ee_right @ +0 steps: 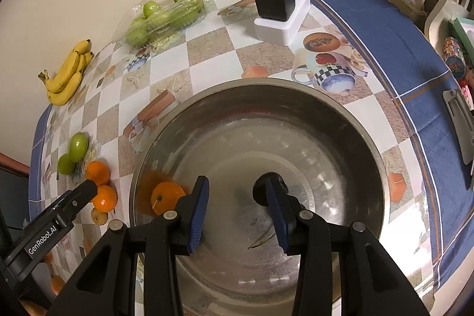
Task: Organize fruits
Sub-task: 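Open both tools to drop the plum and orange into the bowl, then move both tools back toward the oranges and small brown fruits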
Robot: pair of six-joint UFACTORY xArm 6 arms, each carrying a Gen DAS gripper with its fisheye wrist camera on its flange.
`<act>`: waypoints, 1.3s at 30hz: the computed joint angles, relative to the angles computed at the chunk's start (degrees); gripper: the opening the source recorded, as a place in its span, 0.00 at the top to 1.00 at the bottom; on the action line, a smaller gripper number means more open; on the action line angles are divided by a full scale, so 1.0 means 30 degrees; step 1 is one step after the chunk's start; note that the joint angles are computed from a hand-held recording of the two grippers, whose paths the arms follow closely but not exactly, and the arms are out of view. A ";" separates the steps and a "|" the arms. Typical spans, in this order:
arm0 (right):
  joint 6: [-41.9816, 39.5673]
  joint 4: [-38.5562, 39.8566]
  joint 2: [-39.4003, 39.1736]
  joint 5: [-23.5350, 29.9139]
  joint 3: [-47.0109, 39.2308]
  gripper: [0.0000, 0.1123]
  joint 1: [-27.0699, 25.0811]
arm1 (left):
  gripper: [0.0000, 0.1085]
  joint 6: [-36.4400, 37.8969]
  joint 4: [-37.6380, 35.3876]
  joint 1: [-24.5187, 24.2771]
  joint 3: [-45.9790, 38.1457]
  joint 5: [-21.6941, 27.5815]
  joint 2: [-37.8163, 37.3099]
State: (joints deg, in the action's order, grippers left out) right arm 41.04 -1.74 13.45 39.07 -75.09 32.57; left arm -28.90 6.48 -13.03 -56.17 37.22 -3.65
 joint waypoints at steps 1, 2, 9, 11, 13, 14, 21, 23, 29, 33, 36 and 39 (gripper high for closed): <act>-0.0016 -0.0048 0.0047 0.0066 -0.0065 0.54 0.0017 | 0.31 -0.0051 0.0083 -0.0001 -0.0019 0.0038 0.0015; 0.0002 -0.0123 0.0072 0.0104 -0.0105 0.49 0.0037 | 0.23 -0.0165 0.0237 -0.0002 -0.0047 0.0091 0.0040; 0.0237 -0.1379 0.0555 0.0955 -0.0880 0.31 0.0274 | 0.05 -0.1718 0.2563 0.0015 -0.0216 0.0691 0.0161; 0.0111 -0.1633 0.0762 0.1284 -0.1162 0.30 0.0361 | 0.05 -0.1991 0.3018 0.0022 -0.0235 0.0832 0.0187; 0.0009 -0.1784 0.0863 0.1321 -0.1250 0.25 0.0406 | 0.05 -0.2244 0.3403 0.0021 -0.0258 0.0953 0.0209; -0.0032 -0.1828 0.0892 0.1304 -0.1274 0.22 0.0427 | 0.05 -0.2361 0.3574 0.0015 -0.0258 0.0977 0.0209; 0.0377 -0.2085 0.0699 0.0633 -0.0871 0.08 0.0415 | 0.05 -0.3179 0.4766 0.0115 -0.0096 0.0852 0.0054; 0.0429 -0.2088 0.0706 0.0582 -0.0849 0.08 0.0405 | 0.05 -0.3170 0.4850 0.0149 -0.0063 0.0800 0.0010; 0.0434 -0.2271 0.0673 0.0624 -0.0891 0.08 0.0431 | 0.05 -0.3254 0.5052 0.0252 0.0069 0.0535 -0.0129; 0.0443 -0.2203 0.0449 0.0118 -0.0694 0.08 0.0467 | 0.05 -0.3384 0.5300 0.0301 0.0103 0.0516 -0.0221; 0.0451 -0.2523 0.0390 0.0067 -0.0848 0.08 0.0650 | 0.05 -0.3198 0.5137 0.0434 0.0193 0.0378 -0.0377; 0.0294 -0.2540 0.0435 -0.0098 -0.1126 0.08 0.0876 | 0.05 -0.3087 0.4924 0.0650 0.0363 0.0106 -0.0593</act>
